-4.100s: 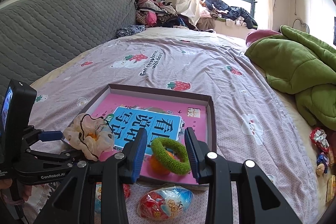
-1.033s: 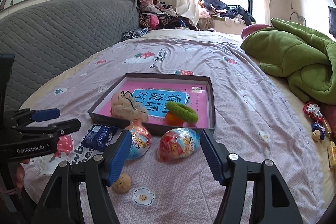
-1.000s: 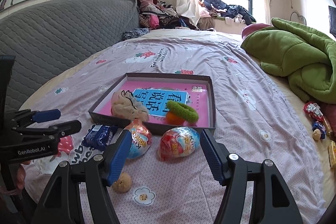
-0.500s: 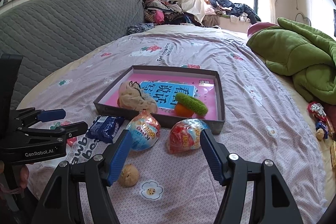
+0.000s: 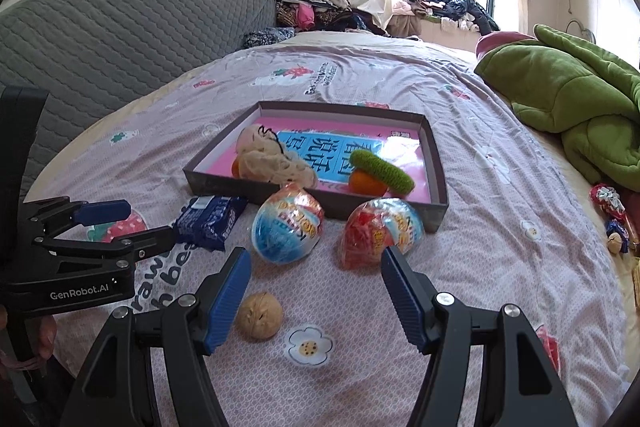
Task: Organize objects
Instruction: 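Move the left tool to the blue snack packet while the right tool approaches the brown bun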
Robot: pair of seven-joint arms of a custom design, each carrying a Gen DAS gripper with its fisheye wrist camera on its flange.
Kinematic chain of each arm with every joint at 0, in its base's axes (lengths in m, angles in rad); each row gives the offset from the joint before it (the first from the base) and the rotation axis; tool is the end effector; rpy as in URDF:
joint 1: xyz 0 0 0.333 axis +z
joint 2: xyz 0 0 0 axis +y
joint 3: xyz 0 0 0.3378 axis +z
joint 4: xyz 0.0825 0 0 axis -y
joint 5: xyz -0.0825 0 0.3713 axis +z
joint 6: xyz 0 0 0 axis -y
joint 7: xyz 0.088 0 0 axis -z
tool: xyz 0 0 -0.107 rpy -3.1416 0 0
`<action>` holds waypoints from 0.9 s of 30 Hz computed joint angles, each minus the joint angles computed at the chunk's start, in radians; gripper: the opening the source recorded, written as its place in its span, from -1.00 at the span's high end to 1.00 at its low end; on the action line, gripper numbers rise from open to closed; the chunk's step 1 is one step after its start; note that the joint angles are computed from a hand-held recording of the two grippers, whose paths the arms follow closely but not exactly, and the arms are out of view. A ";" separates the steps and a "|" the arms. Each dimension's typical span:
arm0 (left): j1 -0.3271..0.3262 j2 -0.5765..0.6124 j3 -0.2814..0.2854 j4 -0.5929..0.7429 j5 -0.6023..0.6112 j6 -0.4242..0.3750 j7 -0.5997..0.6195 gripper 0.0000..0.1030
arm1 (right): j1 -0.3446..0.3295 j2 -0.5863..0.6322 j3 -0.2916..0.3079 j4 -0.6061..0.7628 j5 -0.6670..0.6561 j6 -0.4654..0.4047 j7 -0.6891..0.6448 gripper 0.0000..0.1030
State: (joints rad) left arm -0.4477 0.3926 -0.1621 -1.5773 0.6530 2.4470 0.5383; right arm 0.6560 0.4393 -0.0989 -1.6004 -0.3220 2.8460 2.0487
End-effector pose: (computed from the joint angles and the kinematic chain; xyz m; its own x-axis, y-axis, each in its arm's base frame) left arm 0.5897 -0.3888 0.4937 0.0326 -0.9989 0.0349 -0.7865 -0.0471 -0.6157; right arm 0.5977 0.4082 0.4970 0.3749 -0.9268 -0.0202 -0.6296 -0.2386 -0.7394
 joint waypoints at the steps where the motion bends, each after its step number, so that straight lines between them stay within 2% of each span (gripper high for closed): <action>1: 0.001 0.002 -0.001 0.000 -0.003 0.002 0.003 -0.38 | 0.002 0.000 0.001 0.000 0.000 -0.004 -0.001 -0.30; 27: 0.010 0.017 -0.004 -0.009 -0.053 0.025 0.024 -0.38 | -0.010 -0.008 0.029 -0.027 0.027 -0.030 -0.024 -0.30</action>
